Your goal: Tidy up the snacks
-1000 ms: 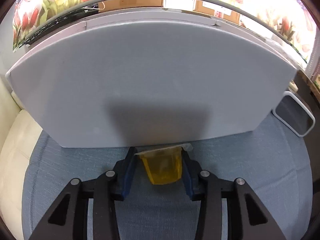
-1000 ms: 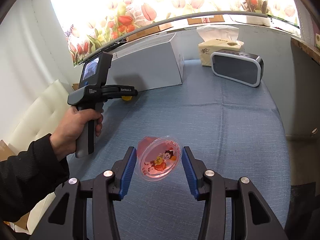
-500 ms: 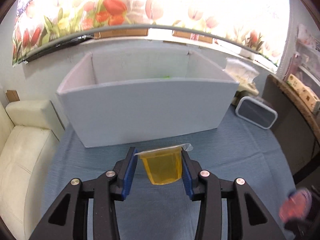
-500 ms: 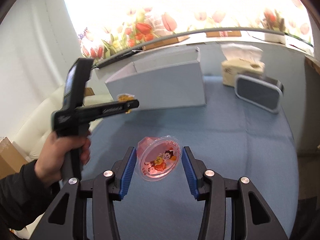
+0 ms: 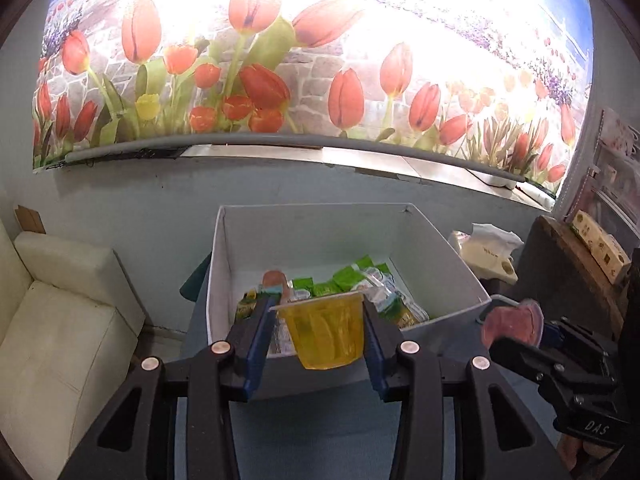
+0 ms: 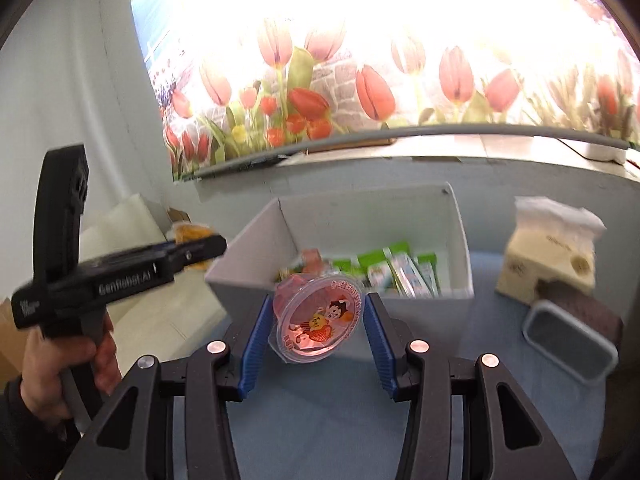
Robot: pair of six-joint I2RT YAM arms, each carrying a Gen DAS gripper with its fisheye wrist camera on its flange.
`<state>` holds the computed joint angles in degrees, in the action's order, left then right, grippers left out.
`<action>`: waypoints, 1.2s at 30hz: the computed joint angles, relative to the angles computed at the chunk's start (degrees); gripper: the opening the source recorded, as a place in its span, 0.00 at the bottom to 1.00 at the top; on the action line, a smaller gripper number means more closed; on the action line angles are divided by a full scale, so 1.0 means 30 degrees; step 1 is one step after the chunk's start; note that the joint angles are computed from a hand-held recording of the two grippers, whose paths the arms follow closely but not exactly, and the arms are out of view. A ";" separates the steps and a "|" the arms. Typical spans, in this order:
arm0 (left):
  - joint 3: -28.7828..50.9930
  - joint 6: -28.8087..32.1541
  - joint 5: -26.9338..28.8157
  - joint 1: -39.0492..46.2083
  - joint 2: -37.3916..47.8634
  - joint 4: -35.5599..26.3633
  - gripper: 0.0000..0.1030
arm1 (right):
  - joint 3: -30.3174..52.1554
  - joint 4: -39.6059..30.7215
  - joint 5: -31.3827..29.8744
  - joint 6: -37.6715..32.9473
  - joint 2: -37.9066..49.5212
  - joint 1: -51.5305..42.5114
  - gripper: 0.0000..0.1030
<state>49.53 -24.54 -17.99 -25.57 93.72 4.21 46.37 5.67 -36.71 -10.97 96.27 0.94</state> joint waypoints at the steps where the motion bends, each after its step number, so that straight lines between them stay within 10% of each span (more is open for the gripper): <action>1: 0.0711 0.0377 0.0638 0.0502 0.0533 -0.0112 0.45 | 0.0914 -0.0121 0.0577 0.0280 0.0599 0.0341 0.50; 14: 0.6334 0.1744 0.2690 0.2838 0.4844 -0.2856 0.46 | 0.9513 -0.3580 0.4061 0.0700 0.7079 0.1899 0.51; 17: 0.6123 0.1890 0.2531 0.2800 0.4787 -0.2893 0.79 | 0.8823 -0.2499 0.5059 0.0674 0.6692 0.1969 0.81; 19: 0.5528 0.2035 0.2354 0.2751 0.4449 -0.2275 0.96 | 0.8170 -0.1670 0.5069 0.0458 0.6251 0.1849 0.83; 30: 0.3748 0.2124 0.1737 0.2133 0.2610 -0.1728 1.00 | 0.6235 -0.0774 0.6592 0.0423 0.4814 0.1779 0.87; 36: -0.1163 0.2464 -0.1567 -0.0704 -0.2772 0.0849 1.00 | 0.0059 0.2877 0.9179 0.0490 -0.0475 0.1977 0.90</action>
